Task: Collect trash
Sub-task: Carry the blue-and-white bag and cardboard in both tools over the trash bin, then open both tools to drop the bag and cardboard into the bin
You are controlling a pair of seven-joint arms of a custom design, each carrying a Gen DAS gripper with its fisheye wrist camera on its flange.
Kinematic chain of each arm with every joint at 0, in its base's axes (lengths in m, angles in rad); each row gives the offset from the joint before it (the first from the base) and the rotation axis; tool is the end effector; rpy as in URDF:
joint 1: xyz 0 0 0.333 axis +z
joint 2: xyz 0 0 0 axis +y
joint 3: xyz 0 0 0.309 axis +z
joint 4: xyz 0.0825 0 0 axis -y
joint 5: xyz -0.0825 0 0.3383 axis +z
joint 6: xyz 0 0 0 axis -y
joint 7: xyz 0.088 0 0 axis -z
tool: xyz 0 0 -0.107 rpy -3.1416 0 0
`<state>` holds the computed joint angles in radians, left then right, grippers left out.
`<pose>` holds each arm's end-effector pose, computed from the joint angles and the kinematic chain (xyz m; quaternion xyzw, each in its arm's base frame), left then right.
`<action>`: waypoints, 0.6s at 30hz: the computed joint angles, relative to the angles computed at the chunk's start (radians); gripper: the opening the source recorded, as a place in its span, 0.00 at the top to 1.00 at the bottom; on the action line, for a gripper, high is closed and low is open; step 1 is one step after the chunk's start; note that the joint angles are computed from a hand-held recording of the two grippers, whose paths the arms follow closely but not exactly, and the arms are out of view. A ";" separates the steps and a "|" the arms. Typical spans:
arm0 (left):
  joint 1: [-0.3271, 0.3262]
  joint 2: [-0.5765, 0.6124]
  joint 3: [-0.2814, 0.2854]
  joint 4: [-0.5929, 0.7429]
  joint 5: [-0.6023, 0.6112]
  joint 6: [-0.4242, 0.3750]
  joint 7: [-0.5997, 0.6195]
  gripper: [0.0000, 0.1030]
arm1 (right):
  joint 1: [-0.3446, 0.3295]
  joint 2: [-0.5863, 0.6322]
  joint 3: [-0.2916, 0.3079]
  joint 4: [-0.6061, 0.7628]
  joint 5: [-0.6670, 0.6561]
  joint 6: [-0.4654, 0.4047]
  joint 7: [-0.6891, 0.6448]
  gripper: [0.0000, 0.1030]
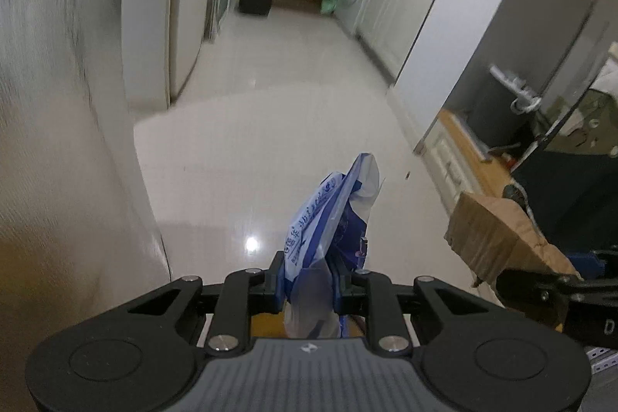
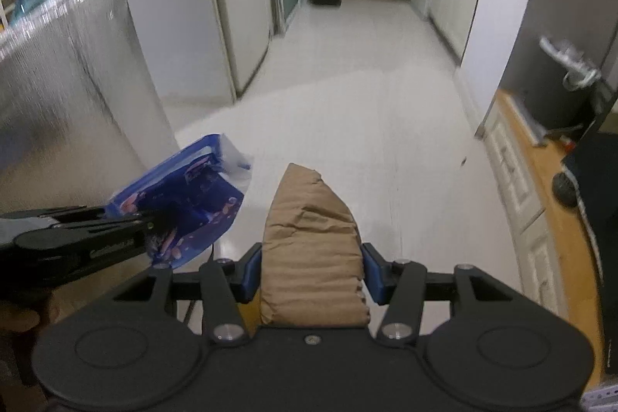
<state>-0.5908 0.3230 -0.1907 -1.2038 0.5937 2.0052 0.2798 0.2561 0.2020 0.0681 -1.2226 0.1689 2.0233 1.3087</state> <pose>0.4926 -0.4055 0.6538 -0.7855 0.5125 -0.2868 0.1950 0.5659 0.1941 0.7125 -0.8312 0.4633 -0.1360 0.2757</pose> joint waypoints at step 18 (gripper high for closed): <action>0.153 -0.054 -0.048 -0.399 -0.302 0.238 0.051 0.77 | 0.073 0.111 0.013 -0.116 -0.146 -0.151 -0.027 0.48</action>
